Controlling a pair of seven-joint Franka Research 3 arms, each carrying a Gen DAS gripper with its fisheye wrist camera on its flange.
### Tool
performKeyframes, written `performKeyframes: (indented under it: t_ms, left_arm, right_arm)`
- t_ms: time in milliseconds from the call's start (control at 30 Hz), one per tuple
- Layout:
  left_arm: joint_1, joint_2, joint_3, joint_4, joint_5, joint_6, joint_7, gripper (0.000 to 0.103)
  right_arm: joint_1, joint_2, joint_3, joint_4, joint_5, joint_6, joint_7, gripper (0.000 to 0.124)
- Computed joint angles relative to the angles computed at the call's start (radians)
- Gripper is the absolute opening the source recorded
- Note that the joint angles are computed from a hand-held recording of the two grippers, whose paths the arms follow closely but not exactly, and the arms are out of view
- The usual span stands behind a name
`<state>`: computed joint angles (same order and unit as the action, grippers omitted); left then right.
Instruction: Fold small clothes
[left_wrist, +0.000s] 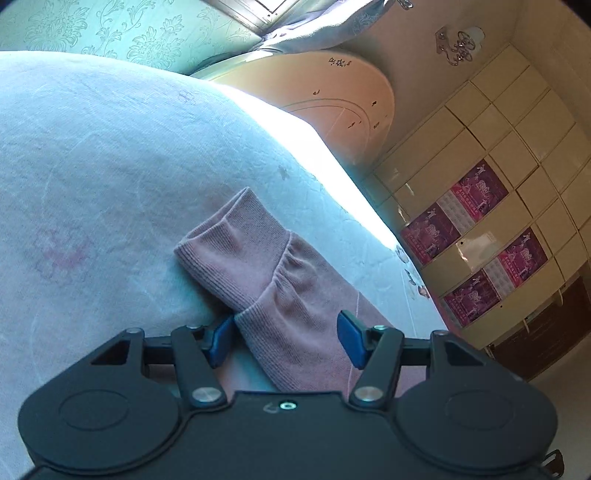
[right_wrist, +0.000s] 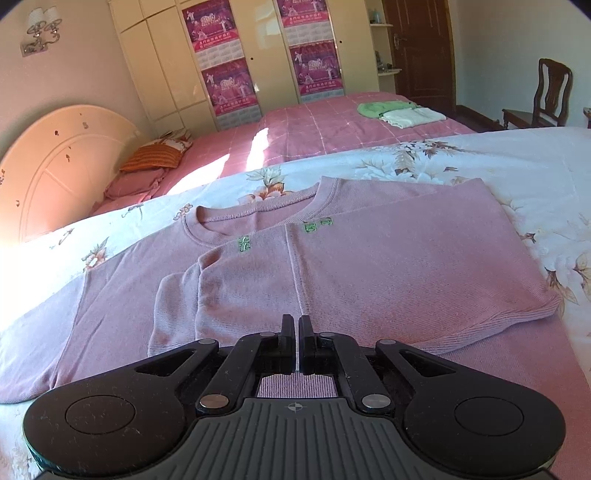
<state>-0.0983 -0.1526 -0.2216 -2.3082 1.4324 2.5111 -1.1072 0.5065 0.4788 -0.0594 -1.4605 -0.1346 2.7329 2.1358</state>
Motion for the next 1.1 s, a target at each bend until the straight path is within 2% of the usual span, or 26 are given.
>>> performKeyframes:
  t_ms: [133,200,267,300,400,433,467,500,633,867,1100]
  left_arm:
    - [-0.002,0.014,-0.001,0.019,-0.024,-0.023,0.025,0.057]
    - [-0.006,0.026,0.001,0.034,-0.072,-0.045,0.081,0.045]
    - [-0.012,0.037,0.004,0.052,-0.153,-0.071,0.180,0.023]
    - [-0.014,0.039,0.006,0.056,-0.184,-0.079,0.210,0.017]
    - [-0.012,0.034,0.007,0.053,-0.210,-0.078,0.235,0.012]
    - [-0.014,0.036,0.005,0.058,-0.221,-0.088,0.257,0.012]
    - [-0.016,0.039,0.002,0.063,-0.229,-0.096,0.273,0.012]
    - [-0.018,0.040,0.001,0.066,-0.234,-0.102,0.285,0.012]
    - [-0.020,0.041,0.000,0.071,-0.241,-0.112,0.296,0.011]
    - [-0.038,0.059,-0.010,0.116,-0.261,-0.161,0.350,0.010]
    - [-0.083,0.107,-0.029,0.226,-0.228,-0.232,0.446,0.010]
  right_arm:
    - [0.012,-0.004,-0.020,-0.007,-0.025,-0.025,0.023,0.001]
    - [0.027,-0.005,-0.044,-0.008,-0.058,-0.044,0.063,0.001]
    - [0.035,-0.007,-0.063,-0.010,-0.095,-0.061,0.108,0.001]
    - [0.038,-0.007,-0.071,-0.009,-0.115,-0.069,0.128,0.001]
    - [0.048,-0.007,-0.092,-0.004,-0.189,-0.104,0.181,0.006]
    - [0.054,-0.012,-0.104,-0.013,-0.221,-0.102,0.210,0.044]
    - [0.078,-0.020,-0.137,-0.033,-0.285,-0.082,0.277,0.095]
    - [0.095,-0.034,-0.165,-0.062,-0.355,-0.041,0.335,0.099]
    - [0.035,-0.060,-0.110,-0.094,-0.355,-0.012,0.319,0.099]
    - [-0.010,-0.086,-0.084,-0.148,-0.329,0.053,0.316,0.099]
    - [-0.049,-0.073,-0.063,-0.156,-0.231,0.118,0.214,0.099]
